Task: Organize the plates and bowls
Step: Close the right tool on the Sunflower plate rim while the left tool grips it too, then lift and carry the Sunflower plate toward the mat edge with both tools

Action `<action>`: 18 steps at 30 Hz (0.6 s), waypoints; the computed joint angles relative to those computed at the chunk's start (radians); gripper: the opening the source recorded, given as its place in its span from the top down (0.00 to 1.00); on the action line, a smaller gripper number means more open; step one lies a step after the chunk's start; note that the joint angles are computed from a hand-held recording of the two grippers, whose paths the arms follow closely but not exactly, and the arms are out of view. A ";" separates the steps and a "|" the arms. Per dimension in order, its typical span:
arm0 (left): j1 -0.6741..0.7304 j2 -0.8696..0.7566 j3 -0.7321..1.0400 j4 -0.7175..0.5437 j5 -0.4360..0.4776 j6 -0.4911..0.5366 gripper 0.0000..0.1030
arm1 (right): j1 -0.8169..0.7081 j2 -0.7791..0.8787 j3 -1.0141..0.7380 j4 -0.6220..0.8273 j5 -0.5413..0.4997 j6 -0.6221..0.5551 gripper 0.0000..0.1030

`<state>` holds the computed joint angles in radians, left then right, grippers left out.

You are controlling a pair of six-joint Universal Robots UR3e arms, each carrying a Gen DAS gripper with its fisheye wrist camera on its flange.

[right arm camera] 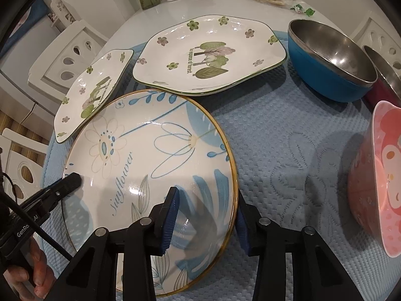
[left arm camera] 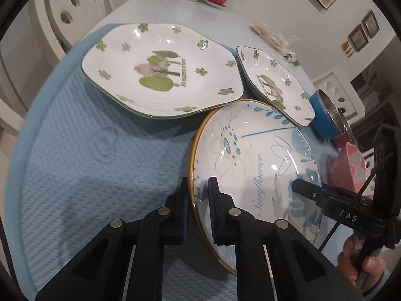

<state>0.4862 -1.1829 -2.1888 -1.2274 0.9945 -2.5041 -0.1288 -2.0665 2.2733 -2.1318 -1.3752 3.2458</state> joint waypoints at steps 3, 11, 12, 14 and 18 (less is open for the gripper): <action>0.004 -0.033 0.001 -0.003 -0.027 0.004 0.86 | -0.023 -0.019 0.007 0.012 0.020 -0.020 0.61; 0.054 0.071 -0.025 -0.085 -0.037 0.090 0.86 | -0.011 -0.081 -0.003 0.084 0.026 -0.137 0.61; 0.078 0.104 -0.024 -0.134 -0.040 0.120 0.86 | 0.001 -0.103 -0.004 0.097 0.019 -0.144 0.61; 0.123 0.168 -0.021 -0.224 -0.038 0.176 0.86 | 0.035 -0.152 -0.013 0.138 0.002 -0.144 0.61; 0.303 0.348 0.026 -0.559 -0.043 0.395 0.86 | 0.088 -0.239 -0.037 0.241 0.002 -0.109 0.61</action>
<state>0.7895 -0.8348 -2.1623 -1.7867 0.9517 -2.1087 -0.0409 -2.3055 2.2360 -1.8904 -1.3727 3.1368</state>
